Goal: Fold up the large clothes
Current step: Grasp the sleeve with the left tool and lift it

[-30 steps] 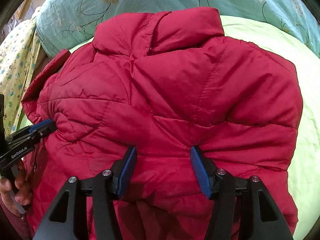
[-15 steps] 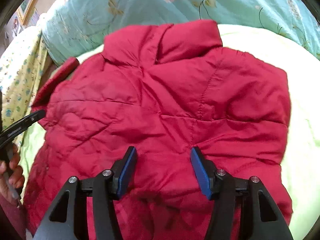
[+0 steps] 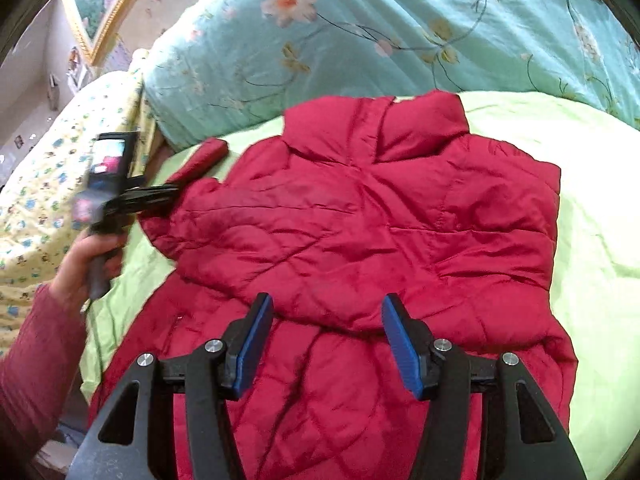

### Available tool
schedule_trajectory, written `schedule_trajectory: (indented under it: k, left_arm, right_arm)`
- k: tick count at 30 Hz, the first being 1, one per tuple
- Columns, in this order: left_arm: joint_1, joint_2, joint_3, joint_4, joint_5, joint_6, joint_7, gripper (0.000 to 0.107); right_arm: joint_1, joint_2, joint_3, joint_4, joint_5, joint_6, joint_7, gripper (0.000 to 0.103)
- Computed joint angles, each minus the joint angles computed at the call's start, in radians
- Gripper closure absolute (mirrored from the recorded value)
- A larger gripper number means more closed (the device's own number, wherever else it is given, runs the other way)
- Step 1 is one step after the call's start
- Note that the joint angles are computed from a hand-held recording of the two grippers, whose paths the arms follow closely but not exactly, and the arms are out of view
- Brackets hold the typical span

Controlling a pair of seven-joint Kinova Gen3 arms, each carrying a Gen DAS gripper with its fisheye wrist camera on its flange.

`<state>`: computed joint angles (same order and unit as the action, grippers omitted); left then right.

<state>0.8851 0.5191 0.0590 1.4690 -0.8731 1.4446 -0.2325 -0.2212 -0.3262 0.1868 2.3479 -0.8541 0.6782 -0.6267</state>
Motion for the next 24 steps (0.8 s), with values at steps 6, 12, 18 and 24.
schedule_trajectory:
  k: [6,12,18,24]
  left_arm:
    - [-0.104,0.027,-0.027,-0.008,0.062,-0.058,-0.053,0.025]
    - [-0.268,-0.096,0.086,0.135,0.066,-0.222,0.074,0.095]
    - [-0.191,-0.312,0.059,0.334,0.014,-0.427,0.318,0.098]
    - [-0.047,-0.407,0.105,0.395,-0.122,-0.493,0.562,0.098]
  right_arm:
    - [0.007,-0.068,0.014,0.004,0.032,0.048,-0.031,0.045]
    - [-0.009,-0.087,0.045,0.014,0.054,0.055,-0.051,0.045]
    - [-0.02,-0.068,0.068,0.024,0.023,0.05,-0.031,0.045]
    - [-0.003,-0.042,0.056,0.026,0.001,0.039,-0.014,0.045]
